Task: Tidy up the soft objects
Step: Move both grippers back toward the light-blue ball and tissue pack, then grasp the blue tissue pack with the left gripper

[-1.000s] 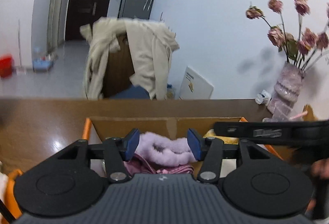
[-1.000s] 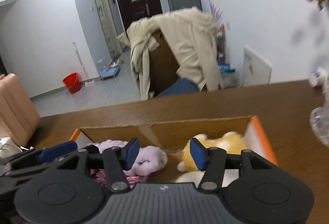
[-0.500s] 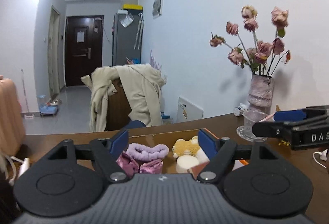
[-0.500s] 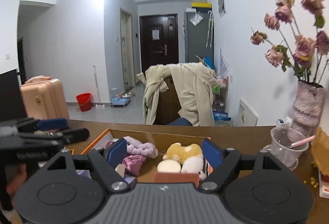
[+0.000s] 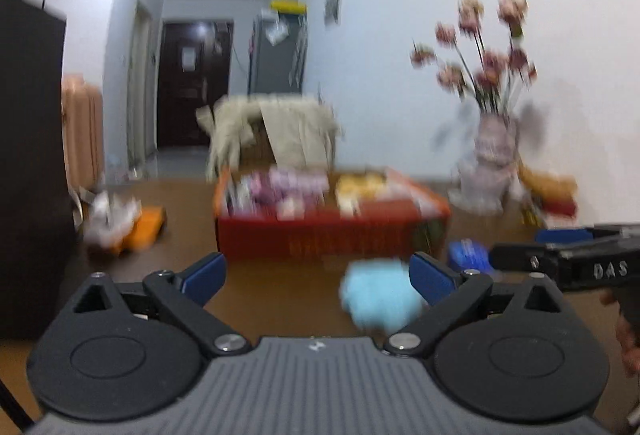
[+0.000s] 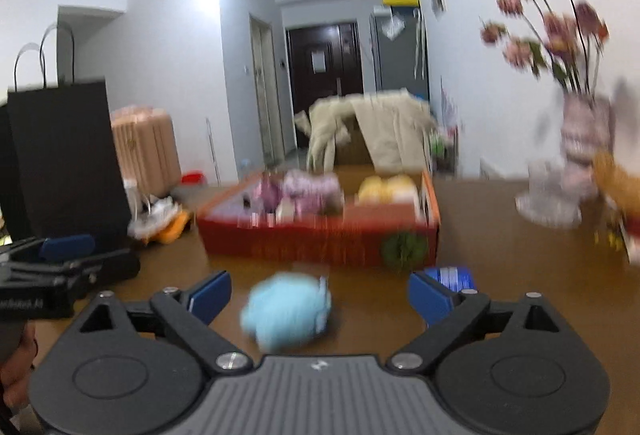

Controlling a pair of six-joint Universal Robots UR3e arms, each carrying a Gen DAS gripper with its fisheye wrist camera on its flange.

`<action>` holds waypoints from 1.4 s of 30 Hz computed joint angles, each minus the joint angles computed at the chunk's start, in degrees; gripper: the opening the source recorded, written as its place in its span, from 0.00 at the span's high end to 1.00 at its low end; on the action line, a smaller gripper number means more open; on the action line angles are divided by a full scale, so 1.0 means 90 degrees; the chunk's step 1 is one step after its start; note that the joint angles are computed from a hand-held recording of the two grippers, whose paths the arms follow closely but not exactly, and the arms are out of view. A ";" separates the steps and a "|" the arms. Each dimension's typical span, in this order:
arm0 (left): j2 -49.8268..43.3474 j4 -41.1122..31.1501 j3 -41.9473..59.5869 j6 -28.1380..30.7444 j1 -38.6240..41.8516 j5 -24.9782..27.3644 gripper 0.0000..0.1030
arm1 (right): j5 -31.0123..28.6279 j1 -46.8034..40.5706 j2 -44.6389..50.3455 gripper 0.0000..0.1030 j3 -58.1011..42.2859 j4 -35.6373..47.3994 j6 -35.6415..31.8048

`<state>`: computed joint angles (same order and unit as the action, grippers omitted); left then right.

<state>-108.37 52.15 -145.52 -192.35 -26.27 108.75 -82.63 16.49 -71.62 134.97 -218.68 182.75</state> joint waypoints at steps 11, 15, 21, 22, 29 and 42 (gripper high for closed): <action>-0.0174 -0.0977 0.0535 -0.0235 -0.0414 0.0053 0.03 | -0.0008 -0.0299 0.0236 0.09 0.1211 -0.1297 0.0087; -0.0298 -0.1602 0.1077 -0.0356 -0.0204 -0.0305 0.04 | -0.0031 -0.0617 0.0195 0.12 0.0930 -0.0768 -0.0017; -0.0887 -0.2387 0.2397 0.0115 0.0094 -0.0864 0.04 | -0.0279 -0.0948 0.0566 0.15 -0.0367 0.0562 -0.0172; -0.1015 -0.2556 0.2644 0.0202 0.0118 -0.0905 0.04 | -0.0414 -0.0917 0.0690 0.18 -0.0695 0.0859 -0.0207; -0.1765 -0.3783 0.4497 0.0380 0.0470 -0.1619 0.13 | -0.0197 -0.1099 0.1692 0.35 -0.2396 0.2058 -0.0550; -0.4292 -0.7320 0.9757 0.0350 0.0300 -0.2949 0.37 | 0.1834 -0.3089 0.1202 0.40 -0.1024 0.1066 -0.0750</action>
<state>-147.00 -13.73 -57.71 -189.19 -23.57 82.21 -66.12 -11.32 -60.80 125.75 -209.08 176.01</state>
